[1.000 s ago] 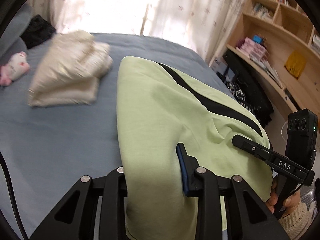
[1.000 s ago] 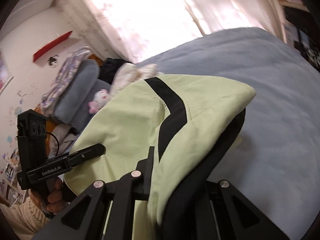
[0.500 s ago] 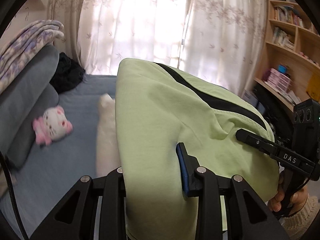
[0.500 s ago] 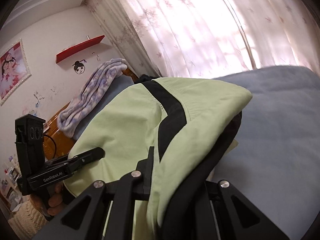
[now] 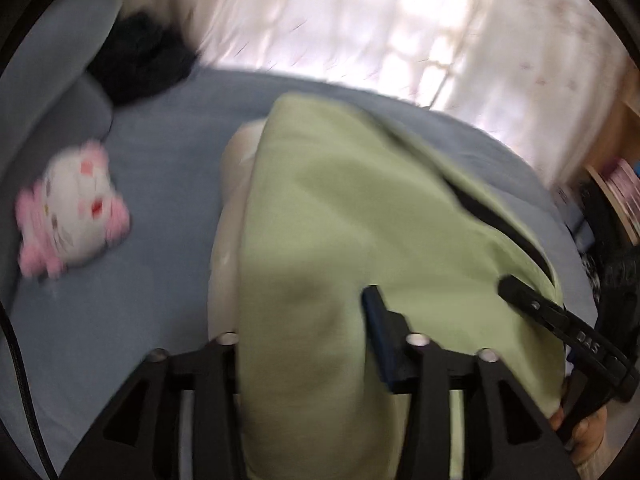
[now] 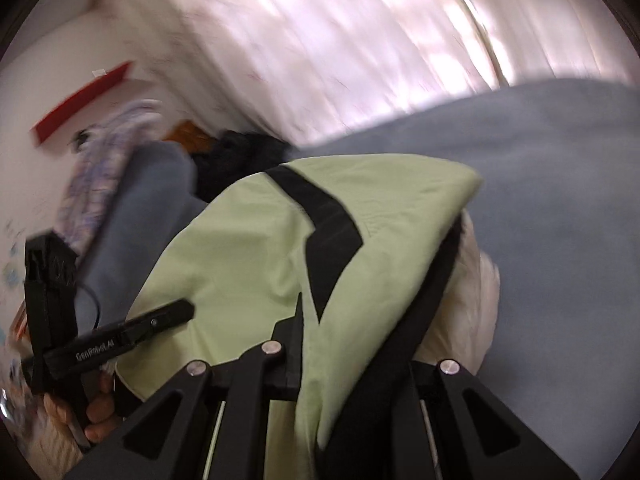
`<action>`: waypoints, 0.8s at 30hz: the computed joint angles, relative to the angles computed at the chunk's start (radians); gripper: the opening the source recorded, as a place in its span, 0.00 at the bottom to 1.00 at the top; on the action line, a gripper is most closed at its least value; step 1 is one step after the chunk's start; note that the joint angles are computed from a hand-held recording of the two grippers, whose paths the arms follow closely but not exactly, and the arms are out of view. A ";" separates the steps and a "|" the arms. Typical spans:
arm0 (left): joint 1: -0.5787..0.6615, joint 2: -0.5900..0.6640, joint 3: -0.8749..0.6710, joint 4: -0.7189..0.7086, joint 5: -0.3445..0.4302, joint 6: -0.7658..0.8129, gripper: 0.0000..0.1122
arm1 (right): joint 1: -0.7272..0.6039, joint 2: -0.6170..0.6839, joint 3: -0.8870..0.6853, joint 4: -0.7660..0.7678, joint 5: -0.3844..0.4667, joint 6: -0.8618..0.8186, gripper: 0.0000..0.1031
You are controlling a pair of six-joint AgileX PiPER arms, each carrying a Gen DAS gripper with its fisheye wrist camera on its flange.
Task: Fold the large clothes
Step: 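Carry the bundle onto the white clothes stack and open both grippers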
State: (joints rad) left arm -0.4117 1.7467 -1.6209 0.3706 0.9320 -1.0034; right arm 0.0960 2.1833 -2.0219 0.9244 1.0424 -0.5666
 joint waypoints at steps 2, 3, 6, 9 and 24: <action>0.021 -0.029 0.117 0.001 -0.124 -0.067 0.45 | -0.008 0.050 -0.001 0.027 -0.001 -0.013 0.22; 0.021 -0.029 0.139 0.020 -0.154 -0.082 0.46 | -0.011 0.049 0.024 0.049 -0.017 -0.047 0.24; 0.013 -0.002 0.146 0.088 -0.163 -0.106 0.51 | -0.012 0.034 0.090 0.088 -0.060 -0.134 0.26; 0.021 0.004 0.177 0.097 -0.203 -0.150 0.58 | -0.012 0.053 0.088 0.097 -0.070 -0.140 0.30; -0.225 0.001 -0.018 0.260 0.266 -0.261 0.64 | -0.019 -0.230 0.329 -0.141 -0.085 -0.078 0.60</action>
State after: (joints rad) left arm -0.6364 1.7481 -1.6386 0.6305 1.1980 -1.2645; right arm 0.0770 1.9534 -1.6930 0.7830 0.9576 -0.6449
